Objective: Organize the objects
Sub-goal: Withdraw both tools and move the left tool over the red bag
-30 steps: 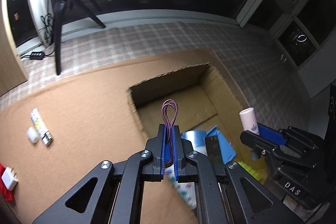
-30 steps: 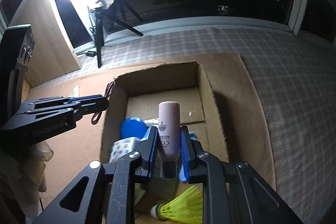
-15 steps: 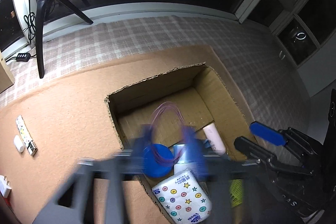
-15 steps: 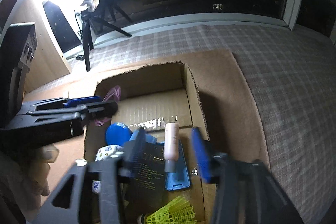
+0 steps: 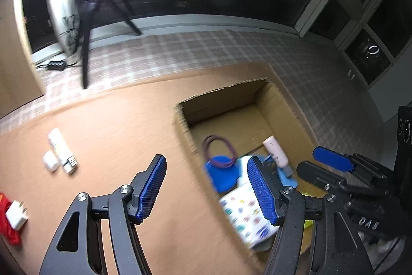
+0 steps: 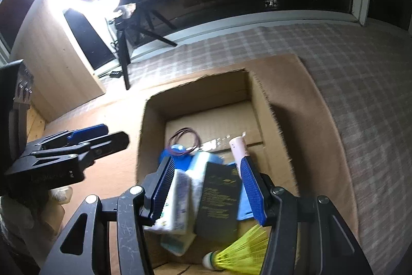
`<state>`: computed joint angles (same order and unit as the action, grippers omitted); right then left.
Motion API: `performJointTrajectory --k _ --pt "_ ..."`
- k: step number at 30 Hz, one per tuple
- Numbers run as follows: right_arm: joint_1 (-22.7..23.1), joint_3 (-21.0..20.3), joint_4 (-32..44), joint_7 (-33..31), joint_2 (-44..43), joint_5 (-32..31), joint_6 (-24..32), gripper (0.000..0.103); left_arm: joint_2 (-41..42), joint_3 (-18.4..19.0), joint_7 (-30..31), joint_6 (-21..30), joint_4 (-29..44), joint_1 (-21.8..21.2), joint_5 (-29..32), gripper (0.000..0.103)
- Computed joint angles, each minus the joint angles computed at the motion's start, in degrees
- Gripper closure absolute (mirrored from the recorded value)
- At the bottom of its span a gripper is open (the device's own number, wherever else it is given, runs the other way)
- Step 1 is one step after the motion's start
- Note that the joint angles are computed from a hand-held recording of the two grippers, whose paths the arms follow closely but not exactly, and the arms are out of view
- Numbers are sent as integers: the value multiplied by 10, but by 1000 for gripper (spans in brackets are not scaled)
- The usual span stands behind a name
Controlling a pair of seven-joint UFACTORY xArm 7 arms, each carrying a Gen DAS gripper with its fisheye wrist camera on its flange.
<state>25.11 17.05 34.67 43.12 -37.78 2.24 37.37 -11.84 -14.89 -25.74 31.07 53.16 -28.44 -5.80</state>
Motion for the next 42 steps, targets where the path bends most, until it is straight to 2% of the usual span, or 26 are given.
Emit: performJointTrajectory --k 5,13,20,24,29,35,42 --pt "18 18 11 19 17 10 -12 53 -88 16 10 27 -69 14 3 34" --pt "47 52 55 58 76 5 -36 53 -242 68 51 79 -177 54 -18 34" --pt "60 81 103 106 132 -30 -48 53 -348 109 94 148 -233 126 3 34" --pt "66 94 131 140 165 -56 -49 53 -379 142 135 172 -250 185 26 34" --pt "76 105 154 186 190 -92 -39 53 -355 173 184 169 -248 259 53 34" --pt "89 109 166 233 196 -120 -12 52 -270 207 237 125 -230 325 64 34" --pt "100 108 168 270 200 -132 6 52 -170 194 263 86 -197 357 73 34"
